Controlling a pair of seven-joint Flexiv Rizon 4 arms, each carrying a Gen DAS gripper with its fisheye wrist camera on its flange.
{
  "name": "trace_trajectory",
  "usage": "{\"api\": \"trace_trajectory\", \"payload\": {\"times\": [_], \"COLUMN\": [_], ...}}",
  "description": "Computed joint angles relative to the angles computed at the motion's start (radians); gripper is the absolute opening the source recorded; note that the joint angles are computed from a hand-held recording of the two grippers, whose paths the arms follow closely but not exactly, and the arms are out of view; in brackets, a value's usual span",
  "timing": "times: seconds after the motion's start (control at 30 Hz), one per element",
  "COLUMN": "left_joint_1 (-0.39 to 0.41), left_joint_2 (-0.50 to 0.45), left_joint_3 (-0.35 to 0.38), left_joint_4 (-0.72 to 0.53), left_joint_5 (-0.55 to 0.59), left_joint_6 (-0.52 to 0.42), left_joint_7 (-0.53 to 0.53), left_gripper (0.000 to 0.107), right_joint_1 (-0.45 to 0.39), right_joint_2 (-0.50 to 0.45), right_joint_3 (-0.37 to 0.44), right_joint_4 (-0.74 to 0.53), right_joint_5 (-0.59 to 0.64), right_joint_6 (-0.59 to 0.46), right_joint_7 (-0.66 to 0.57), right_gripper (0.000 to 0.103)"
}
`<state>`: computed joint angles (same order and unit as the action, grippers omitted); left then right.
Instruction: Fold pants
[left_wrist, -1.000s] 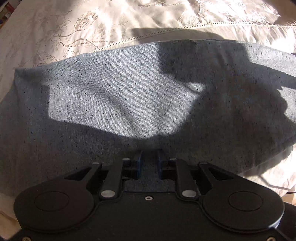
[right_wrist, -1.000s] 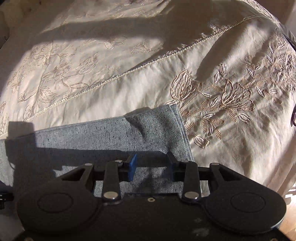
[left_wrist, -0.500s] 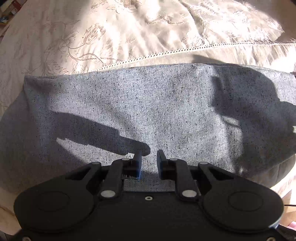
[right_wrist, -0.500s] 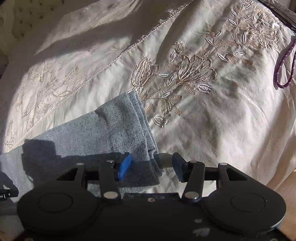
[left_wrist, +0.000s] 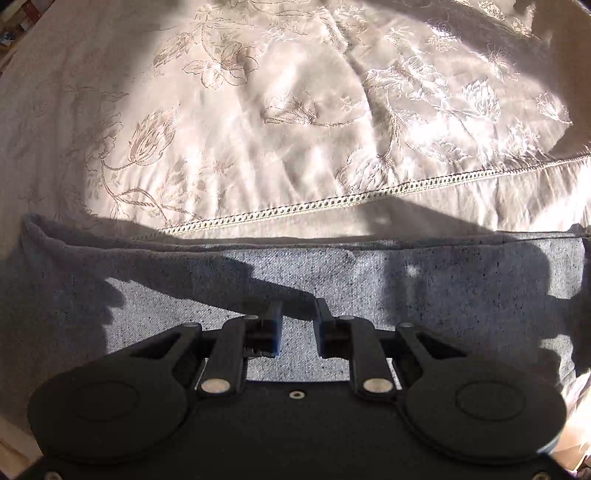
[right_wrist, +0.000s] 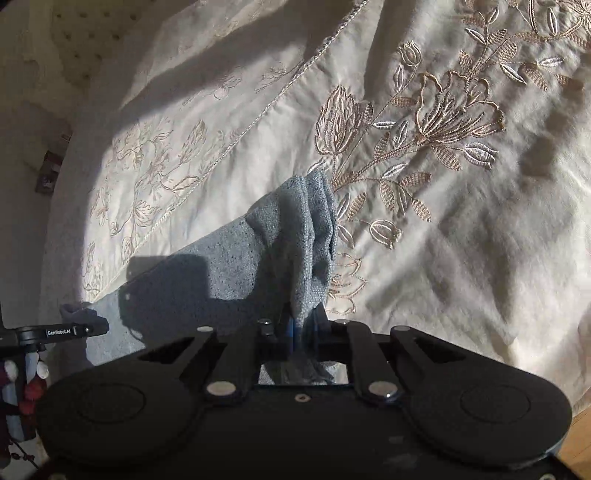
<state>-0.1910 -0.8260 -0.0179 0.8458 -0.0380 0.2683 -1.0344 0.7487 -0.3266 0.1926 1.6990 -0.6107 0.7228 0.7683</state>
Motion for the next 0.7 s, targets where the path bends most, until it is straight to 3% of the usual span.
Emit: {"api": "trace_trajectory", "payload": {"times": [0.13, 0.23, 0.33, 0.57, 0.7], "left_joint_1": [-0.046, -0.071, -0.071, 0.004, -0.025], "left_joint_2": [-0.094, -0.114, -0.108, 0.102, 0.112], "left_joint_3": [0.013, 0.014, 0.009, -0.039, -0.013], "left_joint_4": [-0.116, -0.126, -0.141, 0.174, 0.263], "left_joint_5": [0.038, 0.065, 0.052, -0.052, -0.002], "left_joint_6": [-0.024, 0.037, 0.029, 0.084, 0.153], "left_joint_7": [-0.014, 0.014, 0.019, 0.072, 0.062], "left_gripper": [0.026, 0.023, 0.026, 0.027, 0.028], "right_joint_1": [0.029, 0.035, 0.044, 0.067, 0.084], "right_joint_2": [0.013, 0.002, -0.014, -0.033, -0.056], "right_joint_3": [-0.001, 0.001, 0.003, -0.007, -0.013], "right_joint_4": [-0.045, -0.086, -0.134, -0.191, -0.249], "right_joint_5": [-0.035, -0.044, -0.028, -0.027, -0.022], "right_joint_6": [-0.08, -0.114, -0.158, -0.21, -0.264], "right_joint_7": [0.022, -0.001, -0.039, -0.049, -0.074], "right_gripper": [0.01, 0.01, 0.01, 0.01, 0.01]}}
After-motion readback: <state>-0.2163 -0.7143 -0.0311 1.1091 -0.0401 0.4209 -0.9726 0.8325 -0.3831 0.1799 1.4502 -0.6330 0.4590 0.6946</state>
